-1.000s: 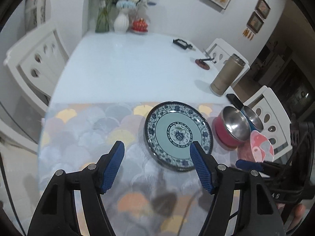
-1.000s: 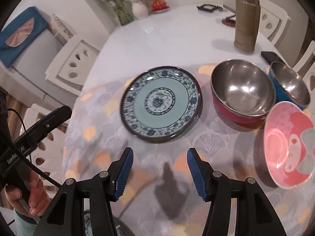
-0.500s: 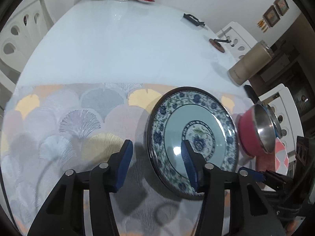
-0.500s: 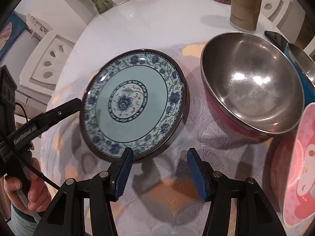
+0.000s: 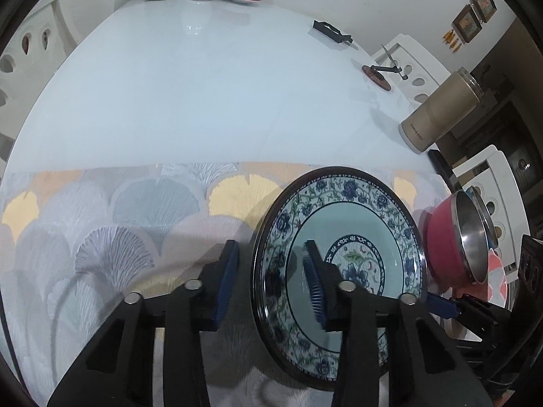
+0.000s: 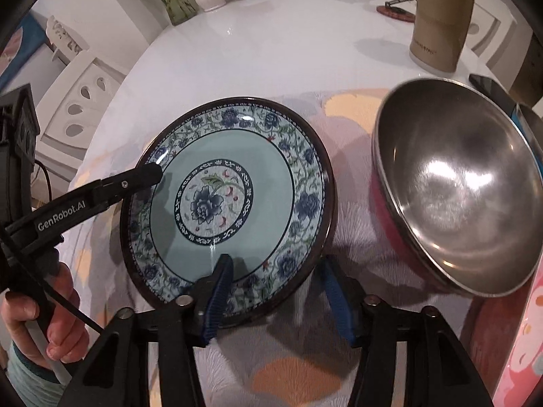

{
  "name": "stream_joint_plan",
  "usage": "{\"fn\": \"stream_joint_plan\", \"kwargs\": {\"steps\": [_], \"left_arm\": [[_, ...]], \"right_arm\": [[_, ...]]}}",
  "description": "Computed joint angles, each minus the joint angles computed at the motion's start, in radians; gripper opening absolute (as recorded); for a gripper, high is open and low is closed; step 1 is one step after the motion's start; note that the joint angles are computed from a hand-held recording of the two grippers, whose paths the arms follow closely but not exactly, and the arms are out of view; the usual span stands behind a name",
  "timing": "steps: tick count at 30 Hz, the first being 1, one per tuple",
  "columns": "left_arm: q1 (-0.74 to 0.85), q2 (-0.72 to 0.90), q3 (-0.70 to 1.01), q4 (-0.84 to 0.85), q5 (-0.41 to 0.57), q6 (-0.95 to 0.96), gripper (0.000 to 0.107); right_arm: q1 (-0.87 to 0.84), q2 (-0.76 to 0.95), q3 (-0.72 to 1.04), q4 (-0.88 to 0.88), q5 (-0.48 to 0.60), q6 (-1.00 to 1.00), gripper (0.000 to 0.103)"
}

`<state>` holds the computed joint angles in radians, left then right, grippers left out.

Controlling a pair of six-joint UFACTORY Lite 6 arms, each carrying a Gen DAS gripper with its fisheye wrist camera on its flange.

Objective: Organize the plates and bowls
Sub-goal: 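Lift the last plate with both grippers and carry it toward the stack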

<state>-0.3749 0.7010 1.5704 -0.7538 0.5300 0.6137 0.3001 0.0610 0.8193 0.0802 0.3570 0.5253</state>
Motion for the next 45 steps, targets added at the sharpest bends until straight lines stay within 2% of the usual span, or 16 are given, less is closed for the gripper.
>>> {"fn": "stream_joint_plan", "kwargs": {"steps": [2, 7, 13, 19, 25, 28, 32, 38, 41, 45], "left_arm": [[-0.002, 0.007, 0.005, -0.008, 0.000, 0.014, 0.022], [0.000, -0.010, -0.024, -0.025, -0.014, 0.038, 0.020], [-0.002, -0.121, -0.149, 0.016, -0.044, 0.048, 0.020], [0.023, -0.359, -0.374, 0.010, -0.057, 0.038, 0.020], [0.059, -0.731, -0.597, 0.080, -0.013, -0.065, 0.020], [0.076, -0.943, -0.682, 0.175, 0.031, -0.170, 0.020], [0.131, -1.217, -0.755, 0.241, 0.143, -0.268, 0.020], [0.195, -1.492, -0.806, 0.330, 0.297, -0.372, 0.020], [0.314, -1.606, -0.831, 0.283, 0.407, -0.311, 0.020], [0.574, -1.720, -0.871, 0.158, 0.586, -0.144, 0.020]], "right_arm": [[0.010, 0.007, 0.007, -0.047, -0.002, 0.034, 0.043], [0.026, 0.028, 0.024, -0.122, -0.004, 0.092, 0.040], [0.023, 0.009, 0.009, -0.025, -0.009, -0.047, 0.040], [0.101, -0.131, -0.043, -0.089, 0.049, 0.008, 0.040], [0.252, -0.317, -0.062, -0.209, 0.159, 0.178, 0.040], [0.388, -0.418, -0.048, -0.338, 0.249, 0.357, 0.040], [0.586, -0.479, 0.000, -0.477, 0.364, 0.590, 0.040], [0.919, -0.515, 0.082, -0.629, 0.560, 0.893, 0.040], [1.028, -0.486, 0.135, -0.660, 0.623, 0.953, 0.040], [1.163, -0.439, 0.200, -0.696, 0.701, 1.026, 0.040]]}}
